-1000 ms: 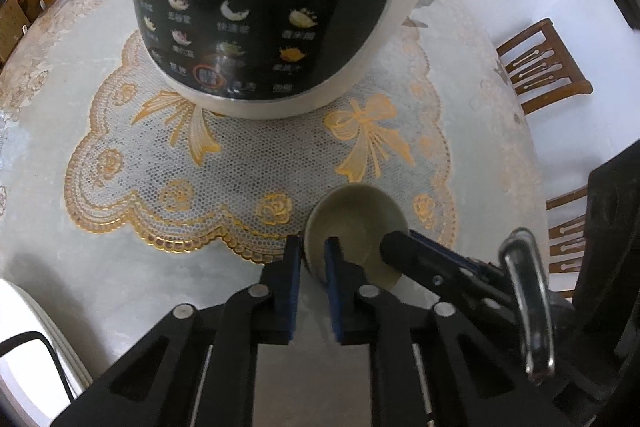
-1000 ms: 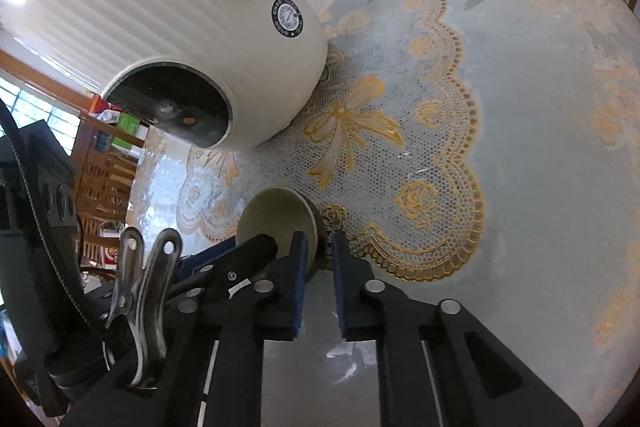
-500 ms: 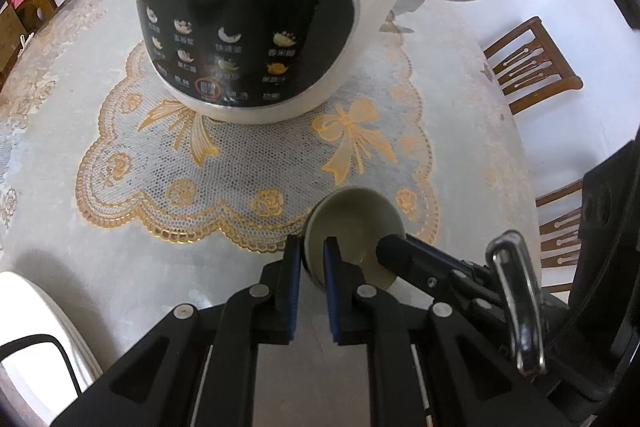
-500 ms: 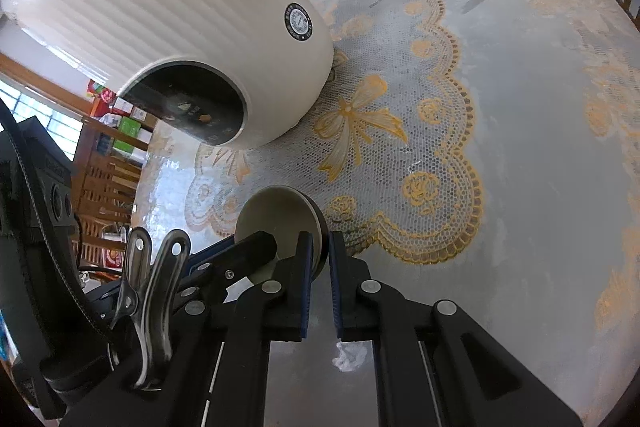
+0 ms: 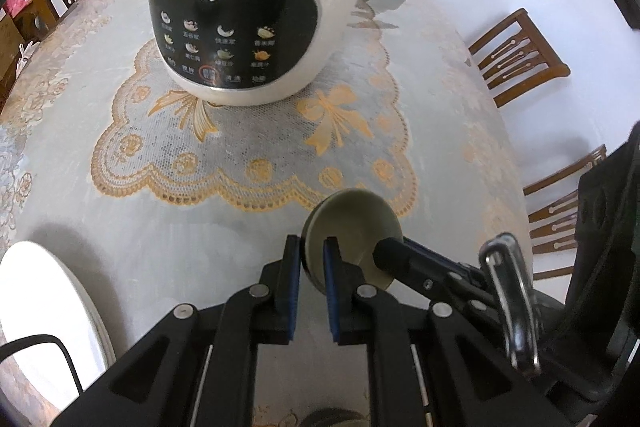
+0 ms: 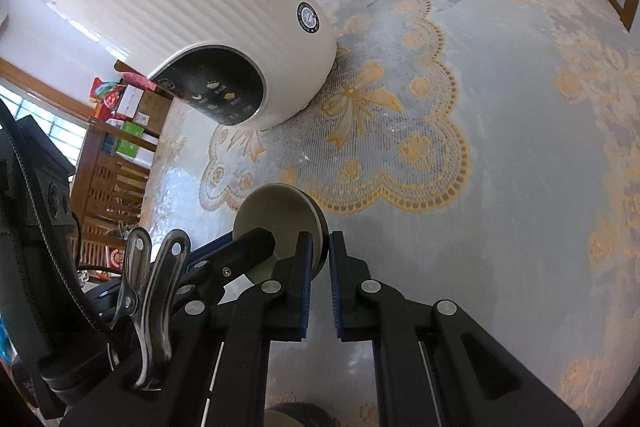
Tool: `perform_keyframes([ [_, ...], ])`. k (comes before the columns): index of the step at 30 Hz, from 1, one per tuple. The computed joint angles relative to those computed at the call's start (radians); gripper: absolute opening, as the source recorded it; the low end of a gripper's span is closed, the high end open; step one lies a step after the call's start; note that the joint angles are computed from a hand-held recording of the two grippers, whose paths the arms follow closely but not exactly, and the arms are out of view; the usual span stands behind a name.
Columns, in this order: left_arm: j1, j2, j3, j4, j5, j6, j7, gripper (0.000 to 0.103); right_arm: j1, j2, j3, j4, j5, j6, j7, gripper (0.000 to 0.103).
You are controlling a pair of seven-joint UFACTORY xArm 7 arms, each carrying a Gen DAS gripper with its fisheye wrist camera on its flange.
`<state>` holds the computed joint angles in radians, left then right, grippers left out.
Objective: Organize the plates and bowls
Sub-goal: 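Lift and carry the bowl stack with the right gripper toward the white plates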
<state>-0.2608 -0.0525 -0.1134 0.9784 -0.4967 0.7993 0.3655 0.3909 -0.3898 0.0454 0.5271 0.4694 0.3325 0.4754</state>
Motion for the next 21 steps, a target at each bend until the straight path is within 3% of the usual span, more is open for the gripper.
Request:
perform_keyframes([
  [21,-0.035,-0.254,0.046,-0.185,-0.012,0.051,0.040,0.010,0.002,-0.235,0.102,-0.118,-0.156,0.064,0.300,0.011],
])
